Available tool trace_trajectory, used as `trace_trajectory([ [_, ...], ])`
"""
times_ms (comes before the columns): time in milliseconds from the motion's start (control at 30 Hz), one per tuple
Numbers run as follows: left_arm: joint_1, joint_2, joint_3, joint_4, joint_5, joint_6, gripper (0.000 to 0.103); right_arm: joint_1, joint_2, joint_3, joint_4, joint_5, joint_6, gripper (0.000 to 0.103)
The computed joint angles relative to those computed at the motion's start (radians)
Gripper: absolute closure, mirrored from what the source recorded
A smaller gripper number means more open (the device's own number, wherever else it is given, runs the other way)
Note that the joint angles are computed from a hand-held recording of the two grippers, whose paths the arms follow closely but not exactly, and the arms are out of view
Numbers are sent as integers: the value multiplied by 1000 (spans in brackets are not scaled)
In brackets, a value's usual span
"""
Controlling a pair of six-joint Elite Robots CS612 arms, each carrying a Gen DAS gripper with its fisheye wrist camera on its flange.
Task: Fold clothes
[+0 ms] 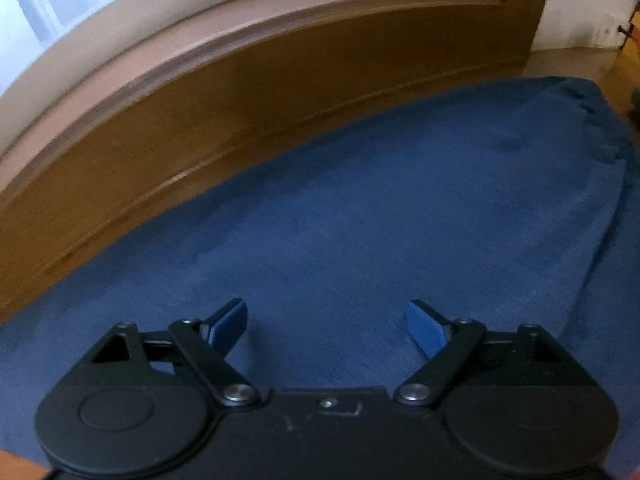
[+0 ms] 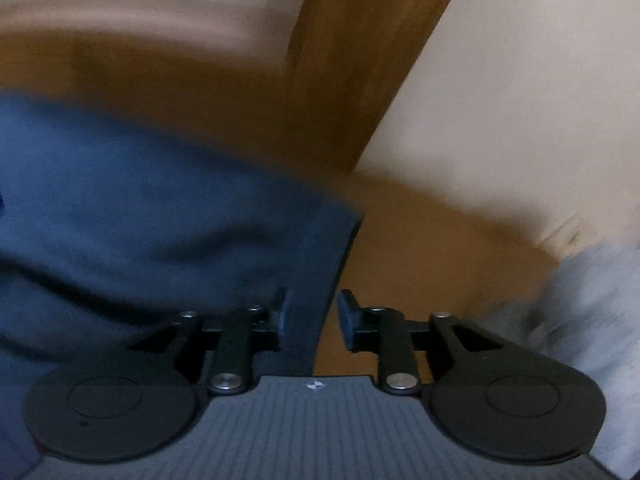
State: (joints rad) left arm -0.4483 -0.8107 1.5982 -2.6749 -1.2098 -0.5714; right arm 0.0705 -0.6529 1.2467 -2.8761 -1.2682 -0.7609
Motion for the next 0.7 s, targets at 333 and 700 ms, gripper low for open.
trace_trajectory([
  [333, 2, 15, -35, 51, 21, -58, 1, 24, 122, -213, 269, 130, 56, 49],
  [700, -32, -8, -27, 87, 135, -185, 3, 34, 150, -247, 220, 120, 196, 39],
])
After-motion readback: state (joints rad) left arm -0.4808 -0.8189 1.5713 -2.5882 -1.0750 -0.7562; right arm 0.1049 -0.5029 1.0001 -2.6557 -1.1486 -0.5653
